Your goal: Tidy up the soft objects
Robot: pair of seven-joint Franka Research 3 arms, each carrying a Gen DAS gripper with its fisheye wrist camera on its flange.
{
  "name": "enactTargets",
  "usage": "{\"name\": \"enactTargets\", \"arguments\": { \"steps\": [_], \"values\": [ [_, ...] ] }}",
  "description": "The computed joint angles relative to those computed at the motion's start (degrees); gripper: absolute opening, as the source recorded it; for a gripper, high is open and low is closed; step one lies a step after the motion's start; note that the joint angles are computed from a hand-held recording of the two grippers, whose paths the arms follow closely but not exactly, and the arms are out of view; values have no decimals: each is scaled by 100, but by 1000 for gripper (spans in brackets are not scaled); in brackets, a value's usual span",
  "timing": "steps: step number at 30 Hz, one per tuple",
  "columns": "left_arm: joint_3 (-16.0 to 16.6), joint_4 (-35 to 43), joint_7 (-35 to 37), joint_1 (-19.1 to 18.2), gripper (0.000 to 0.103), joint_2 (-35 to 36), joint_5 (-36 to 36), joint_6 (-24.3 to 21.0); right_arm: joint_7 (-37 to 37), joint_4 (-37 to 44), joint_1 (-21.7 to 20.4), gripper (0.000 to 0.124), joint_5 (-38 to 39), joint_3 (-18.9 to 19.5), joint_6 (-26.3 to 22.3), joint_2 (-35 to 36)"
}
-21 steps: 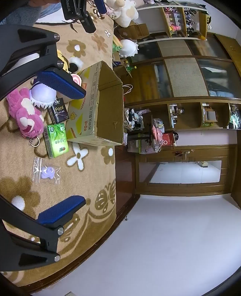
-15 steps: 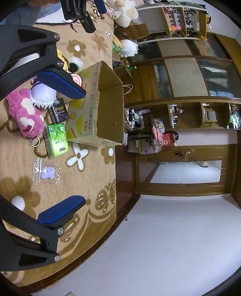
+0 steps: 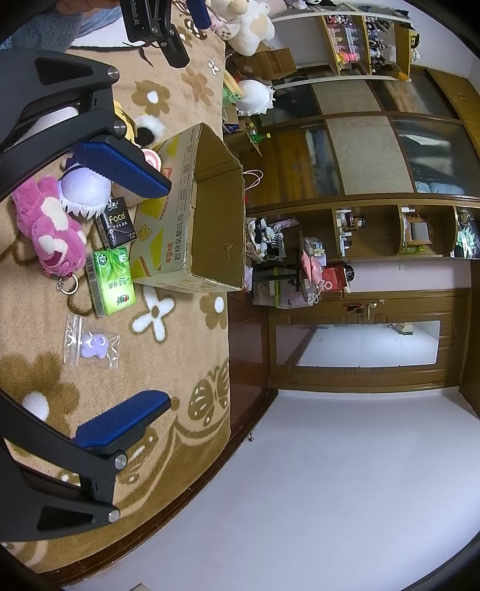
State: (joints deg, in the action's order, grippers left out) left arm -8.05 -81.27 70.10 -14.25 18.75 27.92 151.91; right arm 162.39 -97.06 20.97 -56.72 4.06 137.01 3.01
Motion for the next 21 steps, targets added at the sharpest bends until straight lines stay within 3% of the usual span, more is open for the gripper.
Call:
{"name": "enactTargets", "arguments": {
  "steps": [21],
  "values": [
    [20, 12, -31, 6, 98, 1, 28, -77, -8, 8, 29, 103, 23, -6, -23, 24]
  ]
}}
